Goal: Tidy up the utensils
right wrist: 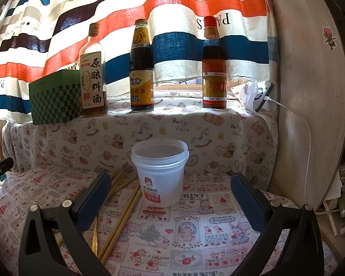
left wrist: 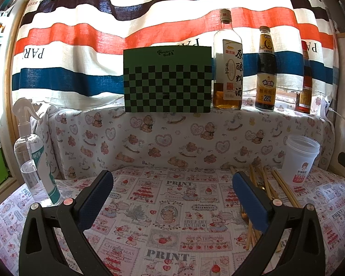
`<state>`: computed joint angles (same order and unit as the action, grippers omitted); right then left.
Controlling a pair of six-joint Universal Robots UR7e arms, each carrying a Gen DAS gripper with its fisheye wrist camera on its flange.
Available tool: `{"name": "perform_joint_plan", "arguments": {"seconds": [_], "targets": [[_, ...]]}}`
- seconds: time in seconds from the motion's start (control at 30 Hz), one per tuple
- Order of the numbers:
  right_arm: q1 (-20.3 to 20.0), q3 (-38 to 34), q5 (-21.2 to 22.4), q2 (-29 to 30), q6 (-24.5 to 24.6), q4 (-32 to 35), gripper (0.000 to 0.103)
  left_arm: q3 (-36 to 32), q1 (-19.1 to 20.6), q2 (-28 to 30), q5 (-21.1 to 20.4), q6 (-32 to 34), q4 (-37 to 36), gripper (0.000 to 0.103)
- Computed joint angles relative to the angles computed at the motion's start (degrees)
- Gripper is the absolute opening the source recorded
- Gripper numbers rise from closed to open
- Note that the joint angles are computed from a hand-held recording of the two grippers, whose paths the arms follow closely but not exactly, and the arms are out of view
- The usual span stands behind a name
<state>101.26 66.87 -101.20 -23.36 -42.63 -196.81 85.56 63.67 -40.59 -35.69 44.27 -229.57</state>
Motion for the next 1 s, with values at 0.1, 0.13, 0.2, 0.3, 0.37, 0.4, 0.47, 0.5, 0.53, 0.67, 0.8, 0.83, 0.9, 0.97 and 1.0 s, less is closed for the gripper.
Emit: {"name": "perform_joint_plan", "arguments": {"seconds": [0.1,0.13,0.2,0.3,0.37,0.4,0.47,0.5,0.53,0.67,0.8,0.83,0.9,0.97,1.0], "targets": [[-0.06,0.12,0.19,-0.21,0.39,0.64,0.103,-0.02,0.01,0.01,0.11,-0.21,0.44,0.103],[-0.12,0.12,0.35,-0.32,0.68,1.13,0.103,-0.11,0.02,0.03,0.23,-0.35,0.77,0.103],[-0.19,-0.13,0.21,-0.35,1.21,1.85,0.103,-0.26,0.03,0.06,0.50,-0.69,1.35,0.103],[-0.24,-0.25,0.13,-0.41,1.79,2.40,0.103,-0.32,0.08,0.09,0.57,-0.89,1.57,0.103],[-0.23,-0.09,0.19,-0.45,1.62,2.11,0.103,-0.40,0.07,0.14,0.57,-0.72,1.44,0.103],[-0.20,-0.06,0.21,-0.42,1.37,1.96,0.103,-0.46,0.07,0.19,0.58,-0.60,1.37,0.103],[-0.11,0.20,0.37,-0.38,0.60,1.44,0.103,-0.37,0.10,0.07,0.54,-0.73,1.57,0.103],[-0.06,0.27,0.42,-0.36,0.31,1.27,0.103,-0.31,0.10,0.02,0.54,-0.87,1.65,0.103],[-0.03,0.39,0.50,-0.35,0.03,1.04,0.103,-0.31,0.10,0.02,0.54,-0.87,1.65,0.103],[-0.15,0.63,0.93,-0.67,0.34,1.69,0.103,-0.21,0.11,-0.13,0.47,-0.87,1.34,0.103],[-0.23,0.22,0.56,-0.64,1.44,2.22,0.103,-0.21,0.13,-0.19,0.39,-0.78,1.32,0.103],[-0.24,0.13,0.49,-0.61,1.62,2.24,0.103,-0.17,0.11,-0.17,0.46,-0.88,1.33,0.103],[-0.24,0.15,0.50,-0.62,1.72,2.19,0.103,-0.18,0.12,-0.19,0.46,-0.90,1.36,0.103],[-0.25,0.15,0.50,-0.60,1.54,2.14,0.103,-0.17,0.10,-0.15,0.45,-0.82,1.26,0.103],[-0.23,0.21,0.50,-0.61,1.38,2.03,0.103,-0.18,0.12,-0.16,0.41,-0.73,1.23,0.103]]}}
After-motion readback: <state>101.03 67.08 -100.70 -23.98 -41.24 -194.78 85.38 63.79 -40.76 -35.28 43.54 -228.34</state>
